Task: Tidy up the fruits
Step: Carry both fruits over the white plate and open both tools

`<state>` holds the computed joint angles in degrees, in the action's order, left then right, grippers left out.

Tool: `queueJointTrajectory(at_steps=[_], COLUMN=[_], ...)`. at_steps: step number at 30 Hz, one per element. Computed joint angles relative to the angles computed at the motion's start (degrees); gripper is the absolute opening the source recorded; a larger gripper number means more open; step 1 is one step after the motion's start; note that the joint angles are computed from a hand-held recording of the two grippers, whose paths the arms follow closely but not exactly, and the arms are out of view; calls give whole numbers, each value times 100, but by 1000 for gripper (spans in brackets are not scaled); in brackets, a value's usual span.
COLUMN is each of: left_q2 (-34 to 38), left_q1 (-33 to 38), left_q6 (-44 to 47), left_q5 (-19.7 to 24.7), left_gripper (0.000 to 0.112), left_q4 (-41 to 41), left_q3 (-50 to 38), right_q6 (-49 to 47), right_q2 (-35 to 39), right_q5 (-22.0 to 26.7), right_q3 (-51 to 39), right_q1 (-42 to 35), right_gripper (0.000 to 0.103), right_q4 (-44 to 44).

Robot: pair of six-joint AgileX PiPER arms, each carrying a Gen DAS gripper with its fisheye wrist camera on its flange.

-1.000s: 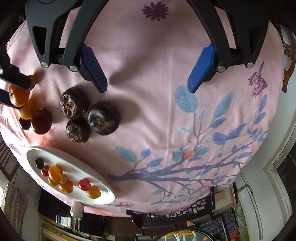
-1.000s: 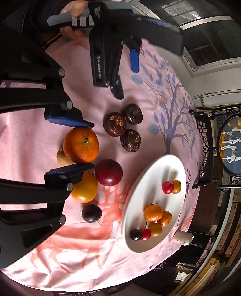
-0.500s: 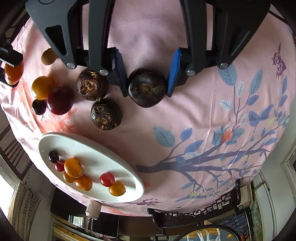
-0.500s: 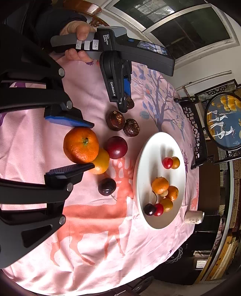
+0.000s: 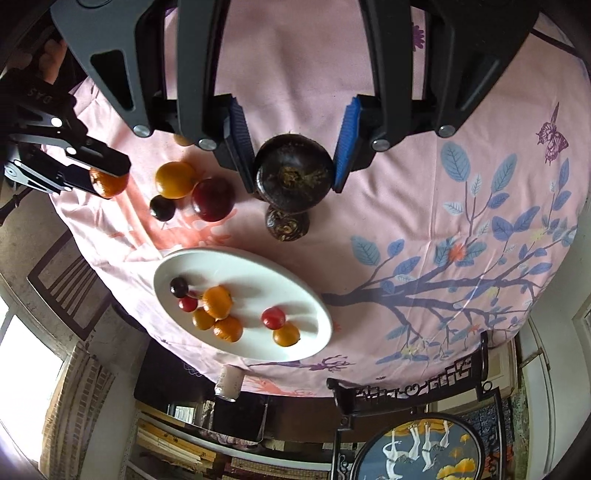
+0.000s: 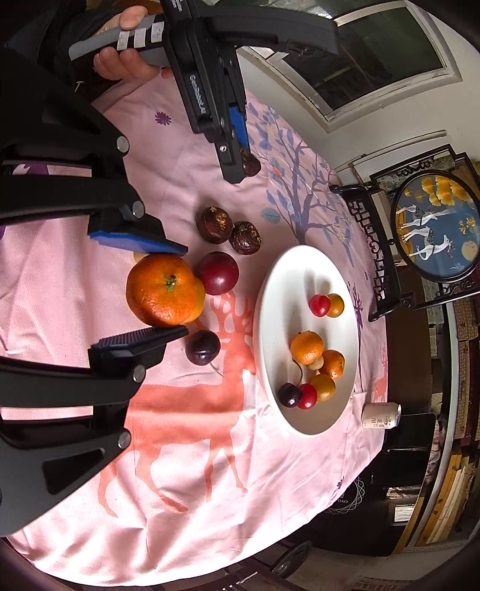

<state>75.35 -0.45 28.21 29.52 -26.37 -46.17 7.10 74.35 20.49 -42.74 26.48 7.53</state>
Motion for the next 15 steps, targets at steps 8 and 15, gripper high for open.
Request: queueJointTrajectory(at_steps=[8, 15], left_q2=[764, 2709], left_q1=[-555, -1114], left_q6=[-910, -2360], left_q5=[521, 1483], left_gripper=[42, 42], left_q4=[954, 2160], left_q3=[-1624, -4438], right_q6=[-97, -1068], right_q2=[359, 1637], right_q5=[-77, 62], right_q3=[-431, -2098], right_q1=[-569, -1214], right_gripper=[38, 38], right_q4=[-348, -140])
